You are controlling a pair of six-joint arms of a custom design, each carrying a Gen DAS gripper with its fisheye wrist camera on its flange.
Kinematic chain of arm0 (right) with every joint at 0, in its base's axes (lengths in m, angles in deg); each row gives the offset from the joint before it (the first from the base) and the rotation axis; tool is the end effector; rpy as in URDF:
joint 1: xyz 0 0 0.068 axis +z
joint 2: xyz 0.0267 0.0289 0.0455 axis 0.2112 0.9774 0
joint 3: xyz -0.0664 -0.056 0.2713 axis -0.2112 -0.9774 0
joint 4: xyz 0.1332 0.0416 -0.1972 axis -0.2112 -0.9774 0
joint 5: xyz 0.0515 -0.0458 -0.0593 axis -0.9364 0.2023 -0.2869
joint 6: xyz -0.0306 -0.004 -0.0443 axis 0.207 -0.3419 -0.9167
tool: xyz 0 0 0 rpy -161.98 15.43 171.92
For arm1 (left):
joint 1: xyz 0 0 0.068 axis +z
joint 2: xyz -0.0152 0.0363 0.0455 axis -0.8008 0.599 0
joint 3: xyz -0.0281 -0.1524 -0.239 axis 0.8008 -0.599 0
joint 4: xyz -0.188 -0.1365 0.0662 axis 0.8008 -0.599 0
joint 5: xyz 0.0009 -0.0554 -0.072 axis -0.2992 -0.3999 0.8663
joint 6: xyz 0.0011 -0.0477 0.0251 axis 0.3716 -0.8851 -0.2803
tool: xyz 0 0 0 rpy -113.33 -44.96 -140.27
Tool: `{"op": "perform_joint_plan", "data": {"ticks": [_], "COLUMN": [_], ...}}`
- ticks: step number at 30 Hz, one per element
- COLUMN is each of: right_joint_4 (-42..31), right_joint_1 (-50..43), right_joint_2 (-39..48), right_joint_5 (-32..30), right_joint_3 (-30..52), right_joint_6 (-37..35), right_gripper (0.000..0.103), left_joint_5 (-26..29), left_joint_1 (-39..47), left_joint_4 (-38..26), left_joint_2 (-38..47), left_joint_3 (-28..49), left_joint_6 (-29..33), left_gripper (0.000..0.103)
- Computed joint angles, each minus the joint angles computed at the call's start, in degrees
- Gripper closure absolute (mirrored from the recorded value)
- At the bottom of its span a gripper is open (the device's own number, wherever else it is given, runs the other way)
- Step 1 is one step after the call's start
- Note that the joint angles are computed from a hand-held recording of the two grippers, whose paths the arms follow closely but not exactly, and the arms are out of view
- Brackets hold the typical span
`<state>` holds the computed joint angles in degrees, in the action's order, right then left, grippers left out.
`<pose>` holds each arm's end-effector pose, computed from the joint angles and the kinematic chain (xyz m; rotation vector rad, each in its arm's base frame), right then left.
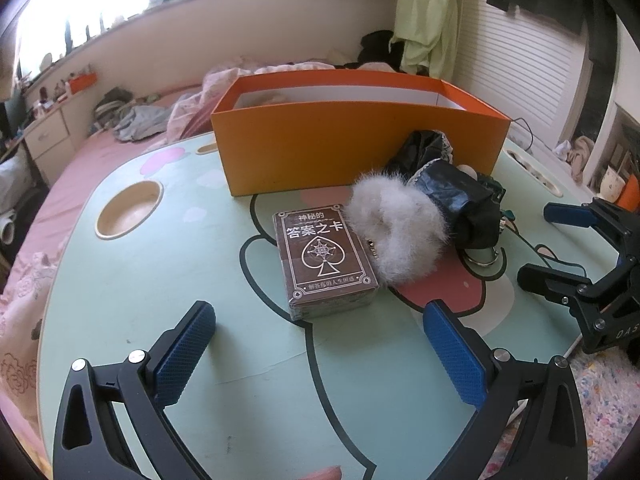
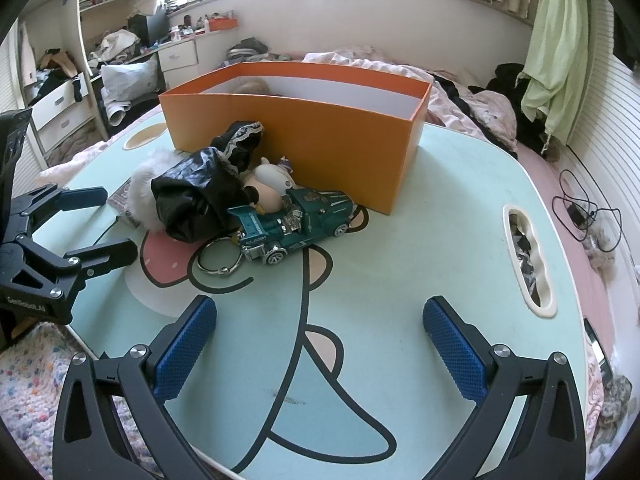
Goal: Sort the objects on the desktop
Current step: 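Reach into the box and grasp the dark red block with the right gripper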
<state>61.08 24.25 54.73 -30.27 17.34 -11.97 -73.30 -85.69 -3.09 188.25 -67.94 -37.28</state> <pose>0.2505 0.0619 0.0002 -0.6899 2.3209 0.2523 0.2172 -0.1256 0.0170 0.1202 2.3774 -0.0645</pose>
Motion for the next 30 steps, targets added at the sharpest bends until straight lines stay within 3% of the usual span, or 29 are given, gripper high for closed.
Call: {"op": "perform_joint_plan", "data": {"ticks": [4,6,8,10,12,15,19,23,30], "right_joint_4": [-2.5,-0.4,8.42,16.79,18.92,4.29,-18.19,-43.01,-69.96], "right_joint_1": [0.12,0.66,2.29,1.75,0.15,-0.48,3.67,9.54,17.5], "right_joint_2": [-0.99,-0.65,0.33,0.38,-3.24,-16.05,-24.59,-18.23,2.93], "right_joint_5": [-0.04,0.95,5.95,4.47,0.0,-6.49,-4.99,-0.38,11.1], "right_joint_3": [0.63,-0.25,-3.99,-8.13,-10.51,-6.93,7.41,30.37,62.87], "right_joint_6": [-0.35,-0.09,1.25,1.39,3.08,4.81,5.58,3.79,2.39], "right_gripper": [0.0,0.001,0.002,0.003,0.003,0.003,0.015,0.017,0.017], "left_joint_5": [0.79,0.92,0.84,0.85,0.86,0.91,0.82,0.78,0.77], "left_joint_1": [0.83,0.93,0.87,0.91,0.89,0.94,0.86,0.75,0.73], "left_joint_4": [2.56,3.65,4.01,4.24,4.17,4.23,4.15,4.14,3.94], "left_joint_2": [0.95,1.44,1.62,1.76,1.72,1.68,1.66,1.6,1.39], "left_joint_3": [-1.0,-1.38,-1.46,-1.48,-1.5,-1.54,-1.52,-1.43,-1.17], "left_joint_6": [0.84,0.98,0.96,0.99,0.98,1.04,0.98,0.96,0.95], "left_gripper": [0.0,0.0,0.0,0.0,0.0,0.0,0.0,0.0,0.0]}}
